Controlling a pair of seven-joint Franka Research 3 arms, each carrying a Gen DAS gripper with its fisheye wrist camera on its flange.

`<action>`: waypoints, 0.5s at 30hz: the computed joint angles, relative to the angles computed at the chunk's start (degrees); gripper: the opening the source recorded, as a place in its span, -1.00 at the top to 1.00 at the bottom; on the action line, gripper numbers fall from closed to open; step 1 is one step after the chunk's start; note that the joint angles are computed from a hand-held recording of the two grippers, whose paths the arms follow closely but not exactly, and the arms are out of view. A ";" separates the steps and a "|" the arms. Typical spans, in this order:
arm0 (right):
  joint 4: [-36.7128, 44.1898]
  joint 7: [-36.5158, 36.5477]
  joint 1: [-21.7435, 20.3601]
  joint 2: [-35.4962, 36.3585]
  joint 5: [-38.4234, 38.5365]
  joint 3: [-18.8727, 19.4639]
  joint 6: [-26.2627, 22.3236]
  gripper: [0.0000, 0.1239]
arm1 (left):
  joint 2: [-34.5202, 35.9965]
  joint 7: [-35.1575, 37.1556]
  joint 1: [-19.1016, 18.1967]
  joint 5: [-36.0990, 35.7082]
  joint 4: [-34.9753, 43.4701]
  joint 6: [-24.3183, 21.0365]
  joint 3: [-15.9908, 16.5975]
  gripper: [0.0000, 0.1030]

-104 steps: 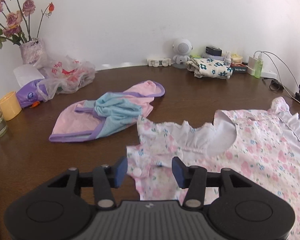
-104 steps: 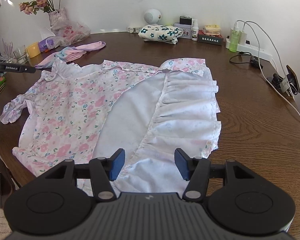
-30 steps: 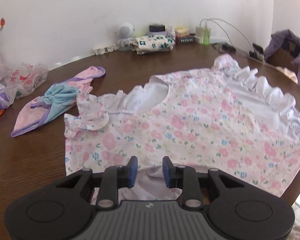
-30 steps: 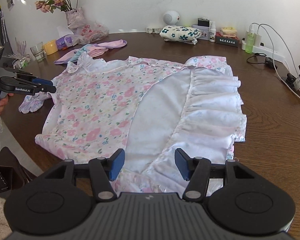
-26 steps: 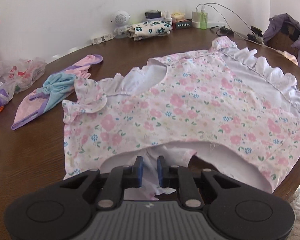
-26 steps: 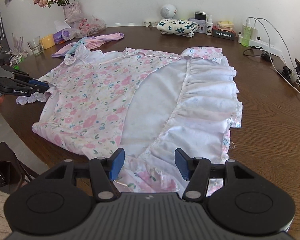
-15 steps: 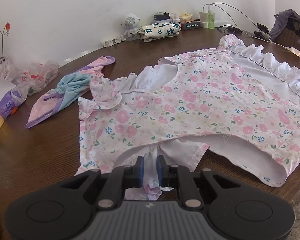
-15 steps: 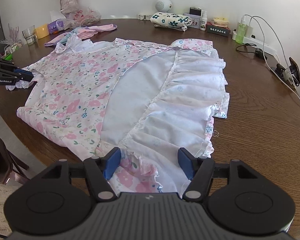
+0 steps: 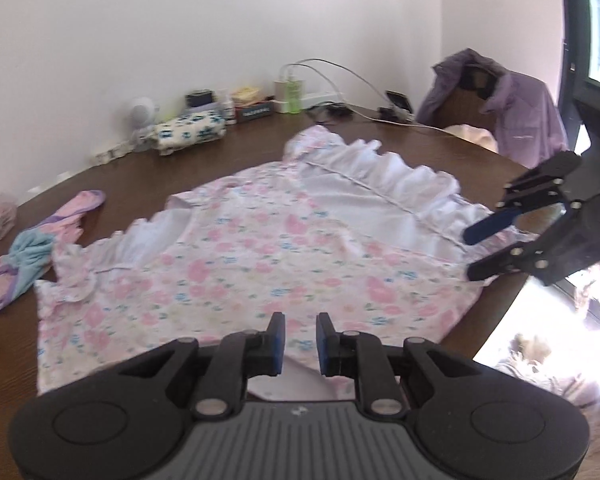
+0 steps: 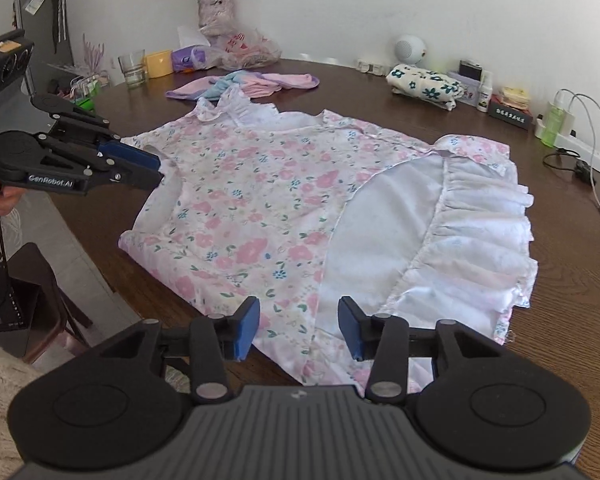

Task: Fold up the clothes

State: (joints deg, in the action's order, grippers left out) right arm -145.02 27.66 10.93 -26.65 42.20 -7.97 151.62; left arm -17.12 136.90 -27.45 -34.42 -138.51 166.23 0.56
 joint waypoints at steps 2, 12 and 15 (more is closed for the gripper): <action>-0.05 0.77 -0.43 0.33 -1.40 0.74 -0.63 0.44 | 0.57 1.44 -0.75 0.36 0.08 -1.69 -0.56 0.76; -3.55 2.88 -3.82 -2.54 -9.65 1.09 -0.65 0.46 | 1.42 -0.17 2.12 3.72 -0.80 -3.56 -3.48 0.84; -2.54 2.88 -3.97 -1.97 -9.21 -0.64 -2.72 0.41 | 0.93 -0.02 2.05 3.53 -1.20 -3.48 -2.97 0.84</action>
